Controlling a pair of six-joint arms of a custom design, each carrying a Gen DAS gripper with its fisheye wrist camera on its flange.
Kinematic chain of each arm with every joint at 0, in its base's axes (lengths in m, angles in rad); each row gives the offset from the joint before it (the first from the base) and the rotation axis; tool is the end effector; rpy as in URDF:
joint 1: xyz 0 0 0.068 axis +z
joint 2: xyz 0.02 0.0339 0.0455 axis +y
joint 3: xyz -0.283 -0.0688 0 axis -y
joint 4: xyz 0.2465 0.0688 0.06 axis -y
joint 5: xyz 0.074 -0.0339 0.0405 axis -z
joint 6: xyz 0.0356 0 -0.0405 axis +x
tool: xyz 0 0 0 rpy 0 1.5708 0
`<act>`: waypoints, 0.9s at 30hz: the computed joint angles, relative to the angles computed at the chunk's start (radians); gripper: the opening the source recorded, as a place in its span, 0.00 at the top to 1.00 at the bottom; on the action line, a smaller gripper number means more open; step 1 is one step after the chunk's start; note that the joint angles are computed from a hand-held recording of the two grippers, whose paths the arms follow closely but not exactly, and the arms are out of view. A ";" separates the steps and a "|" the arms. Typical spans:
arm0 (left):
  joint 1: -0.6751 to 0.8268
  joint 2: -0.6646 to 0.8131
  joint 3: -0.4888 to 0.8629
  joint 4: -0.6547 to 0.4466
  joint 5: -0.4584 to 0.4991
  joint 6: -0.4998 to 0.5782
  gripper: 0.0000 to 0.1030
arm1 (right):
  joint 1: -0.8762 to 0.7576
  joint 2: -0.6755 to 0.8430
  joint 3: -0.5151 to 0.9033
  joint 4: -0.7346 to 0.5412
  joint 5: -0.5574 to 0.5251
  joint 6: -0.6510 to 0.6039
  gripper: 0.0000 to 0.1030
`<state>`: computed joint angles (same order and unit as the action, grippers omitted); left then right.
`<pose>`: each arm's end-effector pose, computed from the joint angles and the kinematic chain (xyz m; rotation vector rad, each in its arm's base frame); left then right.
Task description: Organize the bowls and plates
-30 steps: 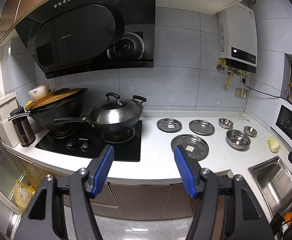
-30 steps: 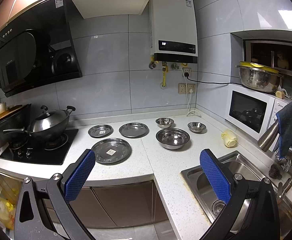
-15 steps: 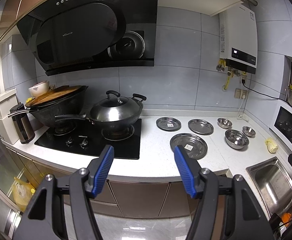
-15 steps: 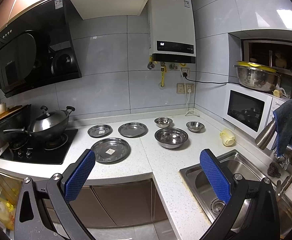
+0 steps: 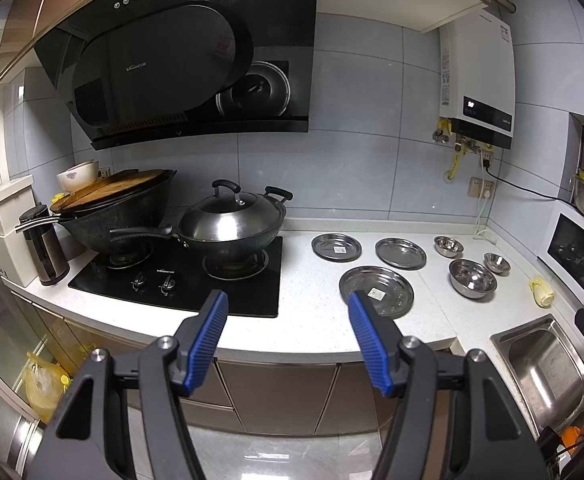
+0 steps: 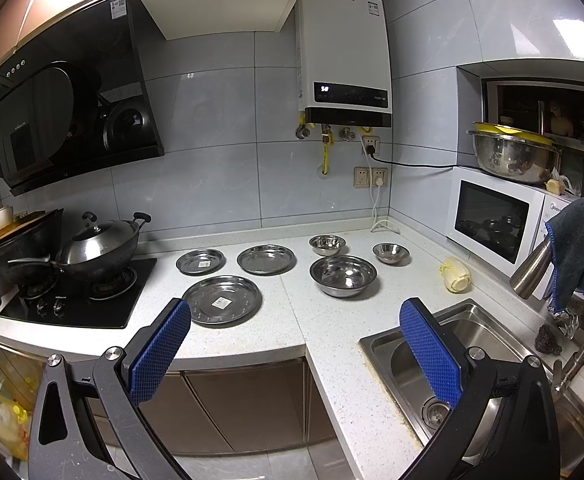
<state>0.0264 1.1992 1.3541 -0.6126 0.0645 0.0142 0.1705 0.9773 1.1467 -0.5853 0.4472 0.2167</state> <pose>0.2498 0.0043 0.4261 0.0283 2.0275 -0.0398 0.1915 0.0173 0.4059 0.3300 1.9202 -0.1885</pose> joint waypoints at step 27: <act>-0.052 0.089 0.033 0.035 -0.044 -0.010 0.40 | -0.022 0.108 0.043 0.058 -0.029 -0.010 0.01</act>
